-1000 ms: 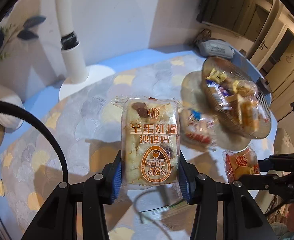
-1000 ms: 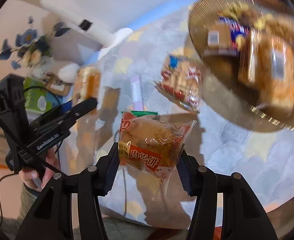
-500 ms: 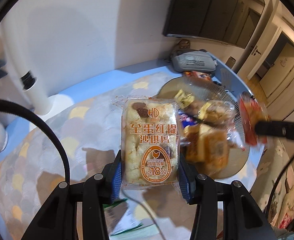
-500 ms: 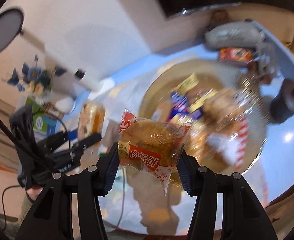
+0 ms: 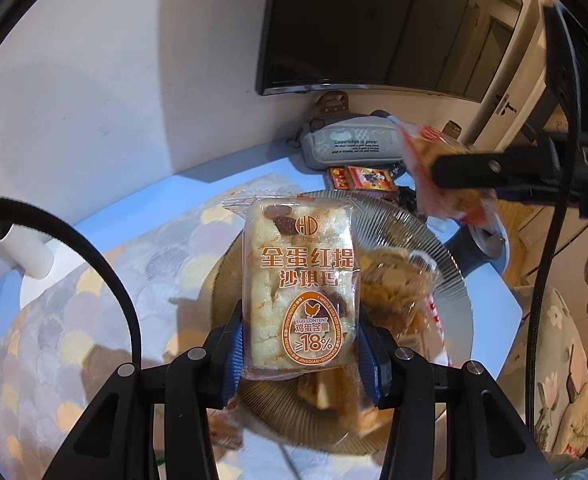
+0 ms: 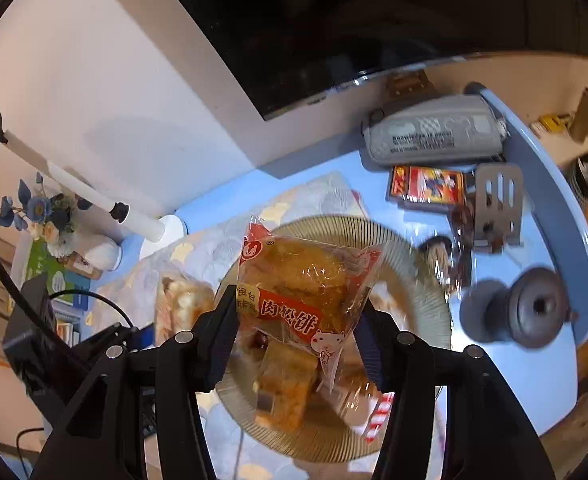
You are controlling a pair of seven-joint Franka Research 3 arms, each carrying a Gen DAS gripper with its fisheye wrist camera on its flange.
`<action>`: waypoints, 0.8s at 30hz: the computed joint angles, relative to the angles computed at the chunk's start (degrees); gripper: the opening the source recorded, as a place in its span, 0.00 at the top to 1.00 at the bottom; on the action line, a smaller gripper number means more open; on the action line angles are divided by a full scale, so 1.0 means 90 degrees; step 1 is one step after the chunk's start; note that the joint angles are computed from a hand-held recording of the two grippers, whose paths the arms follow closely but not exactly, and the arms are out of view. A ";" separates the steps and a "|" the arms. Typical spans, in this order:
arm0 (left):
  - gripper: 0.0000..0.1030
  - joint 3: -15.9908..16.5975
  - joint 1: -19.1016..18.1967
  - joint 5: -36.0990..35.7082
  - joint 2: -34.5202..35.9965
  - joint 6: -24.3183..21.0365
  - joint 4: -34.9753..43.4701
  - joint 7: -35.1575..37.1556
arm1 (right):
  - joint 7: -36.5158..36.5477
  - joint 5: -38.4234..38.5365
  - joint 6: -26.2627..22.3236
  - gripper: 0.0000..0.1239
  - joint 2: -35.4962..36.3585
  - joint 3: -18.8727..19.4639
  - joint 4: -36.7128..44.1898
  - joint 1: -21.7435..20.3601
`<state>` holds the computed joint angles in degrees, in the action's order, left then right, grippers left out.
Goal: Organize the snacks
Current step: 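Lift the cake pack and bun bag onto the amber plate and open both grippers, then grasp the green-topped packet with the left gripper while the right grasps the long beige stick pack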
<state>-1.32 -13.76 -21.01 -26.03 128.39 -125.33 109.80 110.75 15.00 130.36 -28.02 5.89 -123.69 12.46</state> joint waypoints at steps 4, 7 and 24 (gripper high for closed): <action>0.32 -0.0144 0.0021 0.0026 0.0205 0.0213 0.0082 -0.0285 | -0.0239 -0.0226 -0.0168 0.51 0.0378 -0.0021 0.0289 -0.0033; 0.31 -0.0127 0.0058 0.0015 0.0218 0.0203 0.0042 -0.0492 | -0.0328 0.0006 -0.0214 0.51 0.0390 -0.0175 0.0169 -0.0017; 0.31 0.0434 0.0569 0.0467 -0.1054 -0.0243 -0.0923 -0.0921 | -0.0210 0.0682 -0.0215 0.51 -0.0281 -0.0006 -0.0475 0.0216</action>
<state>2.59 -8.64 -16.81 -35.52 126.21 -133.63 101.50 108.86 21.13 128.42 -30.55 5.83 -127.97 14.40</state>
